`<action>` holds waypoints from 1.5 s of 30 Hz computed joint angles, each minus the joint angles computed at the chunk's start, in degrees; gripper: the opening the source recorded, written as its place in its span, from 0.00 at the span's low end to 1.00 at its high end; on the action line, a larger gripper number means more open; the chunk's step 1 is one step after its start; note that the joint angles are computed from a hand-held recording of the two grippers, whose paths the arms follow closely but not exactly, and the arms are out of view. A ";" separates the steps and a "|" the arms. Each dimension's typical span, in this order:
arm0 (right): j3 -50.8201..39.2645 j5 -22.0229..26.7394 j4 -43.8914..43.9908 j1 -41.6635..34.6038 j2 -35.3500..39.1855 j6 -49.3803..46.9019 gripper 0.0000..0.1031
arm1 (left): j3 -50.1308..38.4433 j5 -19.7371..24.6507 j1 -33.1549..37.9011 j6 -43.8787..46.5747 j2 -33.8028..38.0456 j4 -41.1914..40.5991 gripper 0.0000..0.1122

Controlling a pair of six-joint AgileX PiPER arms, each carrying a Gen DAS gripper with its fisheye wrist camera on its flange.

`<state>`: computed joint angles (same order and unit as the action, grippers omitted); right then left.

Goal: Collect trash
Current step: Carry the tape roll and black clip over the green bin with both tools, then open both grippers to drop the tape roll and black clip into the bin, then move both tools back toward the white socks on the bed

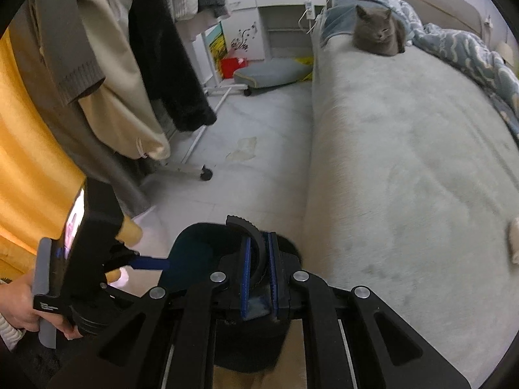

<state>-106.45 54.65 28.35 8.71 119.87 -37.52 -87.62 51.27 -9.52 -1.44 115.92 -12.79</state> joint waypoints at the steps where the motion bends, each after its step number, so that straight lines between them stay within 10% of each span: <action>1: 0.25 0.19 -0.10 0.19 0.05 0.18 0.10 | 0.96 -0.87 0.05 0.25 -0.91 0.27 0.61; 39: -1.78 5.06 -9.59 7.25 9.28 9.89 0.10 | 14.57 -24.95 3.46 -7.00 -18.32 11.97 0.78; 43: -0.47 5.31 -9.35 7.12 8.62 9.17 0.47 | 14.16 -25.35 1.92 -10.34 -19.30 16.75 0.80; 45: 0.38 4.73 -8.72 7.01 7.96 8.53 0.49 | 13.83 -25.31 1.59 -10.80 -19.40 17.10 0.81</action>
